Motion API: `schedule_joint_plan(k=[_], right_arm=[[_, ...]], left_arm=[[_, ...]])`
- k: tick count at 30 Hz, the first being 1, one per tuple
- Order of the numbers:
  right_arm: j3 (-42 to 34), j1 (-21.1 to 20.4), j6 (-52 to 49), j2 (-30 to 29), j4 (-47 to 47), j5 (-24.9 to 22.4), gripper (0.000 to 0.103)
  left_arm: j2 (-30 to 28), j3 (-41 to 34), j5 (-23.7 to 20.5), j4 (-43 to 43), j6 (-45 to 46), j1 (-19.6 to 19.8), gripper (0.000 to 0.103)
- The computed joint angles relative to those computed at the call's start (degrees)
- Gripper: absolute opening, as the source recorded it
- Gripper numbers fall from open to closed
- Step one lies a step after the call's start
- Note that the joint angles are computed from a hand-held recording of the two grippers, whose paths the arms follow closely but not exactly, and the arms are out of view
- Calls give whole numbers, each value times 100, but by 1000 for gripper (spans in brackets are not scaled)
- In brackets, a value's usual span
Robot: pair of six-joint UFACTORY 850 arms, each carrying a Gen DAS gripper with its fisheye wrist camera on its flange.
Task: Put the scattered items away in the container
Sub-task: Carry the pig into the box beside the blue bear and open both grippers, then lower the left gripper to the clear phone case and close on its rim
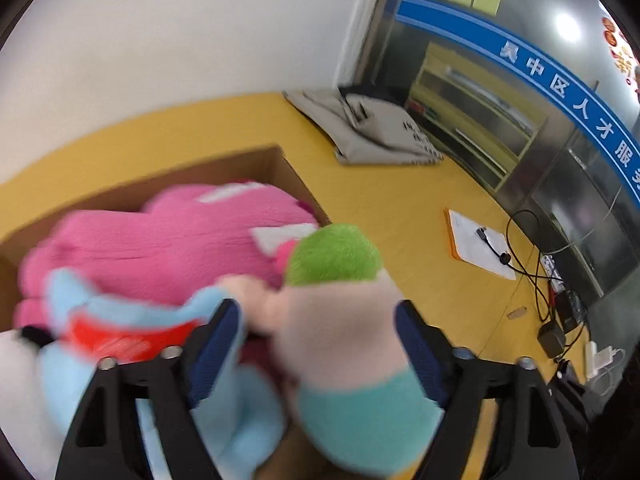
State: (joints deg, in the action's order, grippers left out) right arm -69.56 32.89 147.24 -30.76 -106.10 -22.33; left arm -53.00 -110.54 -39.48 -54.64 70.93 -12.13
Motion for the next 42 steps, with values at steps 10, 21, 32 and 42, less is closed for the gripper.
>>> schedule_joint_plan(k=[10, 21, 32, 42], right_arm=[[213, 424, 699, 249, -138, -686, 86], [-412, 1109, -1324, 61, 1486, -1671, 86], [-412, 1623, -1720, 27, 2164, -1940, 86], [44, 1777, -1993, -180, 2564, -535, 86]], left_arm=[[2264, 3095, 561, -1837, 2428, 1256, 103], [3369, 4988, 1168, -3643, 4013, 1788, 103], [3923, 5907, 1346, -4858, 5544, 2011, 103], [3723, 6390, 1903, -3597, 5046, 2230, 101]])
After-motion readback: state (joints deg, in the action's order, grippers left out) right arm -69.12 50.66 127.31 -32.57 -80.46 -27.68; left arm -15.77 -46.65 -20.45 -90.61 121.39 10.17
